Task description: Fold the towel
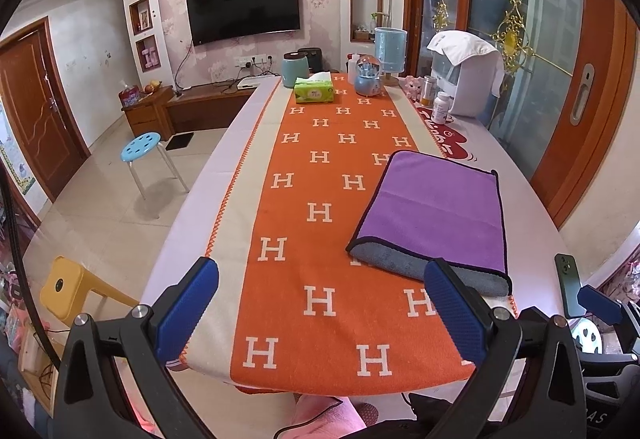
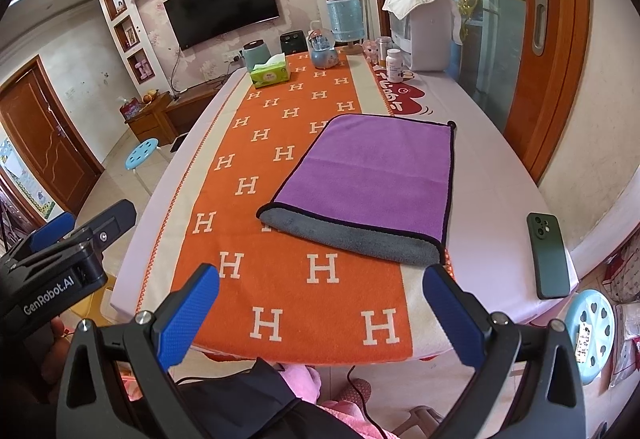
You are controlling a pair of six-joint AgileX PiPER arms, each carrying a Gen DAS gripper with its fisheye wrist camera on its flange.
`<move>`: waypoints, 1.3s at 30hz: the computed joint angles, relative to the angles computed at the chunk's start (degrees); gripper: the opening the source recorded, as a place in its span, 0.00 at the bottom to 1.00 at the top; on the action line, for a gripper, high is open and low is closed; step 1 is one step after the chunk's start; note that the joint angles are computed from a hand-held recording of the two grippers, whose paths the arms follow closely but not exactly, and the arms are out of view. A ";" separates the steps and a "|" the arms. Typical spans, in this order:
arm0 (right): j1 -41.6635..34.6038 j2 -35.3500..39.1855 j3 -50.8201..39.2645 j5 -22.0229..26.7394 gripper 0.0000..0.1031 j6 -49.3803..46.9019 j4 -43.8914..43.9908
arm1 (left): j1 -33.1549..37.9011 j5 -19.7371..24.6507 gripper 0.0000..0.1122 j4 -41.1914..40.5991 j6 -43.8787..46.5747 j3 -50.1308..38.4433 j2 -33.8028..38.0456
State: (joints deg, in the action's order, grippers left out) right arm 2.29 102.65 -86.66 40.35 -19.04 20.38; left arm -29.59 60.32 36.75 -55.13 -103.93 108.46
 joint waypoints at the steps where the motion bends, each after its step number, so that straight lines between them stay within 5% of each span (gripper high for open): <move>1: -0.10 0.02 -0.06 0.04 0.99 -0.19 0.11 | -0.45 0.22 0.91 0.50 -0.57 0.29 -0.29; 13: -2.14 0.64 -2.32 2.67 0.99 -1.51 1.71 | -0.25 -1.21 0.91 -0.08 -0.73 0.94 -0.61; 23: -3.01 4.82 -6.47 3.92 0.97 0.65 1.39 | 2.16 -1.14 0.91 -5.73 7.03 -7.28 5.19; 34: -3.65 12.08 -14.04 5.08 0.91 2.30 0.44 | 7.20 2.00 0.91 -16.84 20.23 -22.90 16.28; 39: -4.47 15.97 -18.04 5.66 0.87 1.98 0.68 | 8.89 8.32 0.91 -21.56 28.23 -37.32 25.05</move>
